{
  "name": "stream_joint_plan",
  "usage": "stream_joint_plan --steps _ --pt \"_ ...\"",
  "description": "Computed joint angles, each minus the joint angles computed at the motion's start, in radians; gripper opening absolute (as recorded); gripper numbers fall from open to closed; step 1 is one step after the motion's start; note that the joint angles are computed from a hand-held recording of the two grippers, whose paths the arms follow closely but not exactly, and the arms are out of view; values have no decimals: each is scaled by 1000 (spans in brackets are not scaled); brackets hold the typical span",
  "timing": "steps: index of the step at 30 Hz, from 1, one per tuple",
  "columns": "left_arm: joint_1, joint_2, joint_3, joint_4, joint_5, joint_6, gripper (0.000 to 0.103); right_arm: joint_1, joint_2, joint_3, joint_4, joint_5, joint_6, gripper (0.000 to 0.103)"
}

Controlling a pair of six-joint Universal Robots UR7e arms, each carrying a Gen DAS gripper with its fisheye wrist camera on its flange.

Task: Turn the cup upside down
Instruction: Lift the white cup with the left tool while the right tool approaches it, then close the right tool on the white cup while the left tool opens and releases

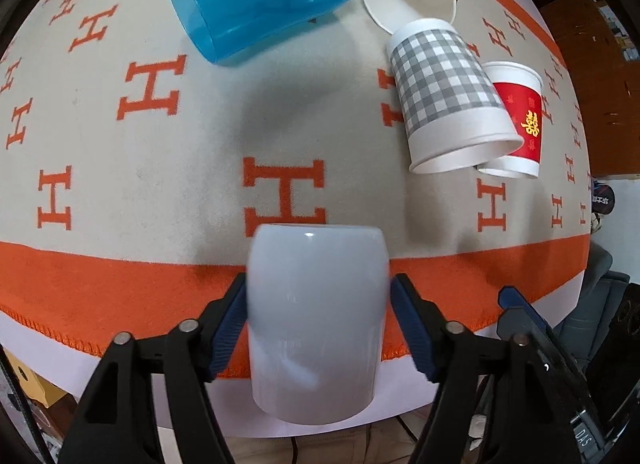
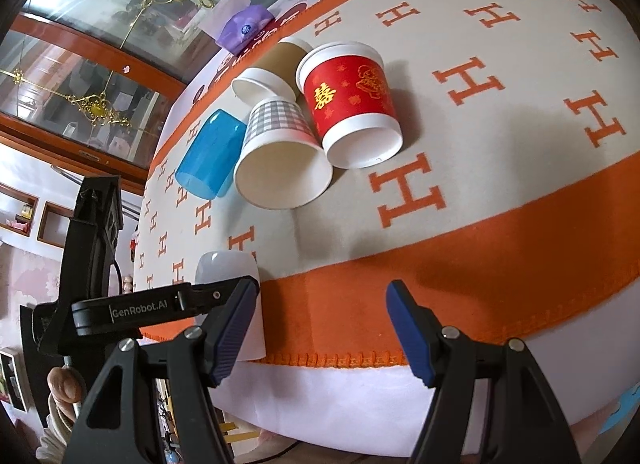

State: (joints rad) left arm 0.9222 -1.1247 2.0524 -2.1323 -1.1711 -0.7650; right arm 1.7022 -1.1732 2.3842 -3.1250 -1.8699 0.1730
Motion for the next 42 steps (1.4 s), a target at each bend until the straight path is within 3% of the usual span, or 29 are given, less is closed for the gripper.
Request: stream_joint_plan --steps 2,13,19,27,32,42 --pt "17 33 -41 6 7 16 77 7 1 -1 3 -4 0 68" --pt "-23 -32 -21 34 8 68 77 40 -5 -7 25 -28 12 68" --pt "-64 -118 17 55 31 68 77 67 -10 -22 72 -21 17 68" --pt "-108 -257 111 -17 111 120 78 76 13 -82 206 62 0 68" --pt "-62 -306 147 -95 28 181 81 69 51 -125 257 109 15 69" --pt "12 -303 159 -116 4 206 85 54 156 -223 343 128 11 69"
